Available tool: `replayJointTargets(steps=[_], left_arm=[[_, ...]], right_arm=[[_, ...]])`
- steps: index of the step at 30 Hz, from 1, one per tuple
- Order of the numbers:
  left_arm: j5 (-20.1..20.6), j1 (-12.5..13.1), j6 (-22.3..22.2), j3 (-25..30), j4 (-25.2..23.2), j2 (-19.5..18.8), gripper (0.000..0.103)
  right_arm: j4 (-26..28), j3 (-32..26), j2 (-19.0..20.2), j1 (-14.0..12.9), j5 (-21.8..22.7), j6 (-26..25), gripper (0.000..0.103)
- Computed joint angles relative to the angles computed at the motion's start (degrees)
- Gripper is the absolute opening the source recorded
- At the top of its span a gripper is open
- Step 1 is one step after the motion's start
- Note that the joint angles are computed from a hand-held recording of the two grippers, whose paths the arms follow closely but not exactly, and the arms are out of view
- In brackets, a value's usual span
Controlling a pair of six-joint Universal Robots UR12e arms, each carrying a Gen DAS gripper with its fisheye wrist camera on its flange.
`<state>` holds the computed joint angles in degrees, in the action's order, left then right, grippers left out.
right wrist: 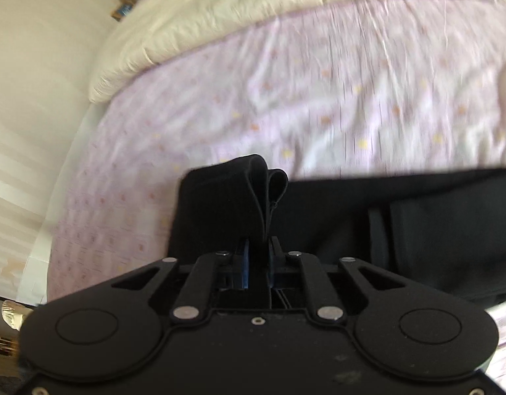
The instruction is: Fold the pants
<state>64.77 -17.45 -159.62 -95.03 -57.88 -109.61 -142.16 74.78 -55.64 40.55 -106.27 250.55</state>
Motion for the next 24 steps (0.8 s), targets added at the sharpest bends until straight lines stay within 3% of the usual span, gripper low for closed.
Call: replayJointTargets(steps=[8,17,21,24], left_arm=[[6.1,-3.4,-6.8,-2.4,5.6,2.1,0.029],[11.1,-6.7,-14.9,-4.9,8.2,4.1,0.030],[14.6,-7.9,-17.9,-5.9,10.0,5.1,0.030],[16.6,-8.4,-19.4,-6.0,10.8,5.7,0.030]], right_arm=[[0.1,5.7,-6.3,-0.3,-5.4,-6.2,0.011],[1.9,20.8,-16.5,-1.6,-7.1,-0.2,0.011],[2.9,26.3,-19.3,-2.9,-4.4,1.5,0.011],[-0.5,29.5,-19.9,-3.7,-1.9,2.8,0.011]])
